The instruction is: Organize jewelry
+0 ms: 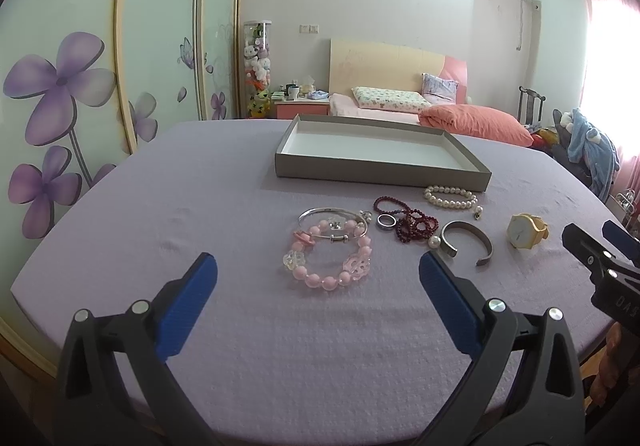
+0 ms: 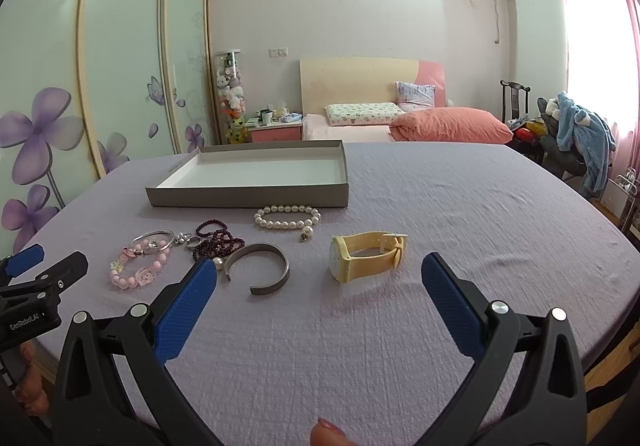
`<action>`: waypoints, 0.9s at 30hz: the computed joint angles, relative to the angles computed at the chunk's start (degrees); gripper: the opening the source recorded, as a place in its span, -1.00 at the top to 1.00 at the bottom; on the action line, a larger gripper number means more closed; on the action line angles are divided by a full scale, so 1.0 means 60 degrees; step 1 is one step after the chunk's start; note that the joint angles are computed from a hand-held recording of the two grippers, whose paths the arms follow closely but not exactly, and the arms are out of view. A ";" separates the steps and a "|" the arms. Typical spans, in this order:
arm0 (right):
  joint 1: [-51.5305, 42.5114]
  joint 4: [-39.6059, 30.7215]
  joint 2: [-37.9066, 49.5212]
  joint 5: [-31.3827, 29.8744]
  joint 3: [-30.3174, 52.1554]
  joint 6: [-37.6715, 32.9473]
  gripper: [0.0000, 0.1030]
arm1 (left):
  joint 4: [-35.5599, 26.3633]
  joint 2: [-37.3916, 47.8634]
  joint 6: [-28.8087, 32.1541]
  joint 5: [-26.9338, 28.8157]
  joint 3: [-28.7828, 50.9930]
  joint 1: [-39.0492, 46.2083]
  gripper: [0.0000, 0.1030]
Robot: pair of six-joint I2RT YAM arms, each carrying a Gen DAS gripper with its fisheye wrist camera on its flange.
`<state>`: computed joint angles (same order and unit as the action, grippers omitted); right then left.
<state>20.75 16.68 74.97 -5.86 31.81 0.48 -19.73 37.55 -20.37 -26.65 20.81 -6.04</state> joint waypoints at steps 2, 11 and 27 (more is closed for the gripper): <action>-0.0061 -0.0007 0.0156 0.0020 0.0079 -0.0004 -0.97 | 0.0168 0.0231 0.0033 0.0044 -0.0015 0.0083 -0.92; -0.0401 0.0099 0.0596 -0.0086 0.0253 0.0011 -0.97 | 0.0864 0.0948 0.0277 0.0556 -0.0122 0.0735 -0.92; -0.0843 -0.0149 0.2479 0.0098 0.1759 -0.0245 -0.97 | 0.2505 0.3570 0.1031 0.1426 0.0625 0.1689 -0.92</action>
<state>15.69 15.79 89.84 -5.27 42.37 -1.00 -4.70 58.97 -14.18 -18.09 24.56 4.09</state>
